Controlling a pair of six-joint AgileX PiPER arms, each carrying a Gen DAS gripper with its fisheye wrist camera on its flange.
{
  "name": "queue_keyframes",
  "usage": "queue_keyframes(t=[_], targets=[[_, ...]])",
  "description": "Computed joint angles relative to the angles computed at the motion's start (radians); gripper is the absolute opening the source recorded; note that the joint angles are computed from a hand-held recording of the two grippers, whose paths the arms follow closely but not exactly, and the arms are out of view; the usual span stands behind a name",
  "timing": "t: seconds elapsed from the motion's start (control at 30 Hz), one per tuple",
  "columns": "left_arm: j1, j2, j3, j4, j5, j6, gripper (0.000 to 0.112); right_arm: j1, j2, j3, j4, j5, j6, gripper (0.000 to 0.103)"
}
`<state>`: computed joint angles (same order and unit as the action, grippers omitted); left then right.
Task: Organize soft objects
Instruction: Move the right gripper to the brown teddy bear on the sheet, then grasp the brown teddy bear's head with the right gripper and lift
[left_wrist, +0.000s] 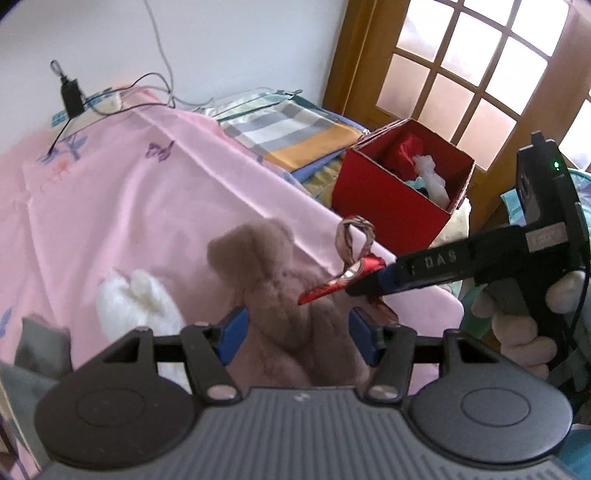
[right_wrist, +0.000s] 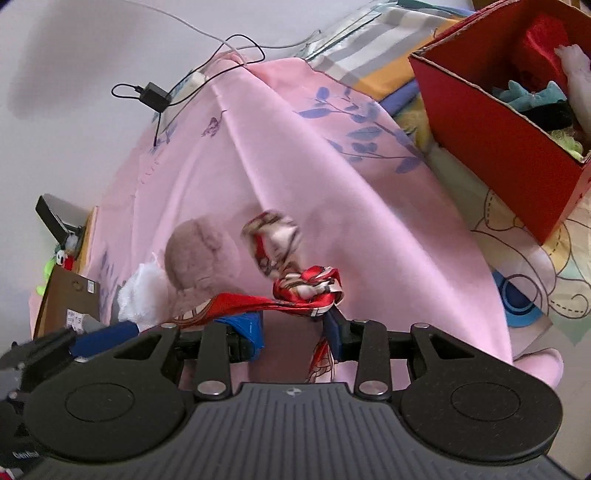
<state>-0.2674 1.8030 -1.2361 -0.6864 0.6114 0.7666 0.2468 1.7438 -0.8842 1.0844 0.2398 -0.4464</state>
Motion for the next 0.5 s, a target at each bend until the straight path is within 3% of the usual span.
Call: queue_keyframes(t=[0.07,0.13,0.37,0.5], targets=[[-0.011,0.018,-0.022,0.016,-0.007,-0.015,0.061,-0.015,-0.014,0.009,-0.039,0.015,0.019,0.020],[-0.012,0.047,-0.052,0.037,-0.001,-0.043,0.061,-0.051,-0.021,0.001,-0.042,0.081,-0.014,0.021],[0.010,0.160,-0.150,0.070,0.053,-0.079,0.063,-0.209,0.003,-0.005,0.299,0.445,-0.472,0.021],[0.043,0.166,-0.155,0.008,0.099,0.001,0.063,-0.266,0.026,0.026,0.501,0.564,-0.634,0.021]])
